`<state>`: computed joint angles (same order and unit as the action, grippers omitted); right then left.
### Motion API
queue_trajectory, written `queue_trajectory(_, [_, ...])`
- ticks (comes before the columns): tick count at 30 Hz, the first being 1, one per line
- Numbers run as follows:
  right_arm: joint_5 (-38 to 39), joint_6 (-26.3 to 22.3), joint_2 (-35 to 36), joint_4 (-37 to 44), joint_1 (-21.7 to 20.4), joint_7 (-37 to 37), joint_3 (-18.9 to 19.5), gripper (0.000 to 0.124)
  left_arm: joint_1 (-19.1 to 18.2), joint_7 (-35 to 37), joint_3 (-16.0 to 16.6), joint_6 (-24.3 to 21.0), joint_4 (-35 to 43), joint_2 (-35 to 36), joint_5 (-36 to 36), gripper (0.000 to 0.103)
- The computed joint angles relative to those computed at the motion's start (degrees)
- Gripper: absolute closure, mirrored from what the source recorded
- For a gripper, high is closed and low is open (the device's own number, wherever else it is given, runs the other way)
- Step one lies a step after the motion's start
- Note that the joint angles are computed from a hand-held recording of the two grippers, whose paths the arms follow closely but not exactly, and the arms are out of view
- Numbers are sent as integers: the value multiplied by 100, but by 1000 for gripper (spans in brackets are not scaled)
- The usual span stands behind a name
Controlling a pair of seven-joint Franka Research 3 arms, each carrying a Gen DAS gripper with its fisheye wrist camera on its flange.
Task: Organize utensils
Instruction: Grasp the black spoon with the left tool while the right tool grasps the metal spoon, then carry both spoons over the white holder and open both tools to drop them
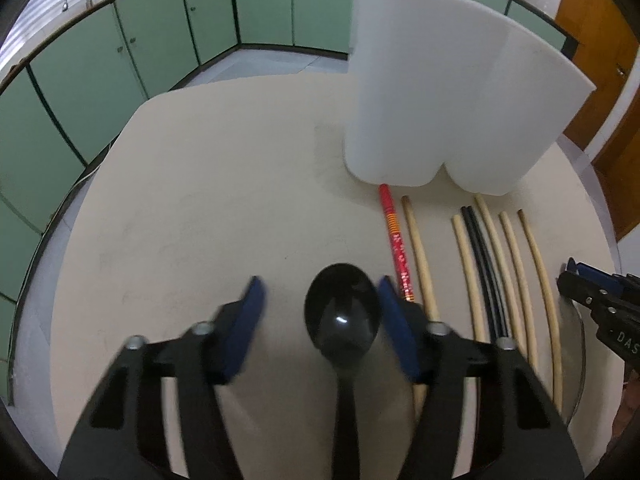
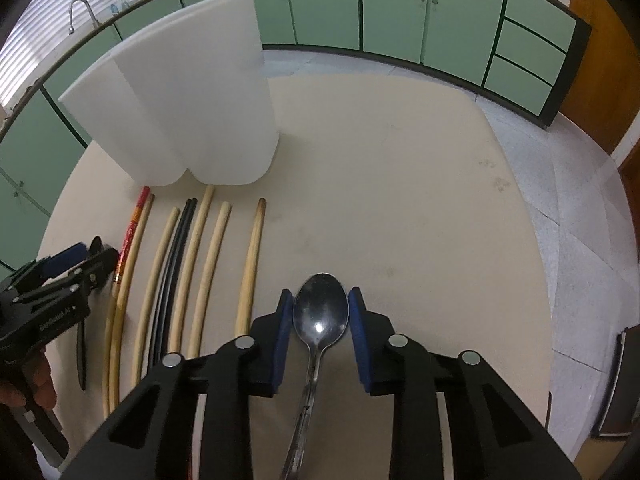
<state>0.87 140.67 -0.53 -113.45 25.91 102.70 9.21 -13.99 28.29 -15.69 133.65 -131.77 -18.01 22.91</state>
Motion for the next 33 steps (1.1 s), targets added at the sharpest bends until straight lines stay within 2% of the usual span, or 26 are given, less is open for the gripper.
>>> queue_trajectory(1, [68,140,-76,-114,3,-57,0,96,-14,1,-4,27,53,37,-23,68])
queue_trajectory(2, [109,304,-169,-248,6,-93,5,96,-28,-13,-2,74,85,56,-60,70])
queue_trajectory(6, [272,1010,-649,-886,15,-232,65,96,-32,-152,-13,431,-175,-177,-65,70])
queue_trajectory(9, [102,1657,-953,-1293,-59,-121,175,96,120,-720,-266,824,-480,-584,456,70])
queue_trajectory(13, [-5,2483,-1265,-1686,-210,-86,299,96,309,-1476,-652,1051,-750,-1095,1189,70])
queue_trajectory(16, [33,2853,-1287,-1657,-239,-231,325,96,382,-1857,-849,1117,-847,-1386,1621,70])
queue_trajectory(18, [316,3091,-1279,-1632,-103,-518,196,96,467,-1997,-872,1235,-900,-1553,1870,70])
queue_trajectory(23, [585,3456,-1315,-1558,-111,-751,247,96,635,-2310,-964,1440,-999,-1891,2223,70])
queue_trajectory(27, [1252,3657,-1275,-1338,302,-1332,-108,96,936,-2552,-1127,1570,-765,-1939,2639,70])
queue_trajectory(29, [1889,3690,-1236,-1139,771,-1925,-515,96,1005,-2518,-1037,1719,-692,-2043,2771,70])
queue_trajectory(33, [3206,3699,-950,-416,1473,-3215,-1101,96,1666,-2775,-1161,2217,-36,-1711,3409,70])
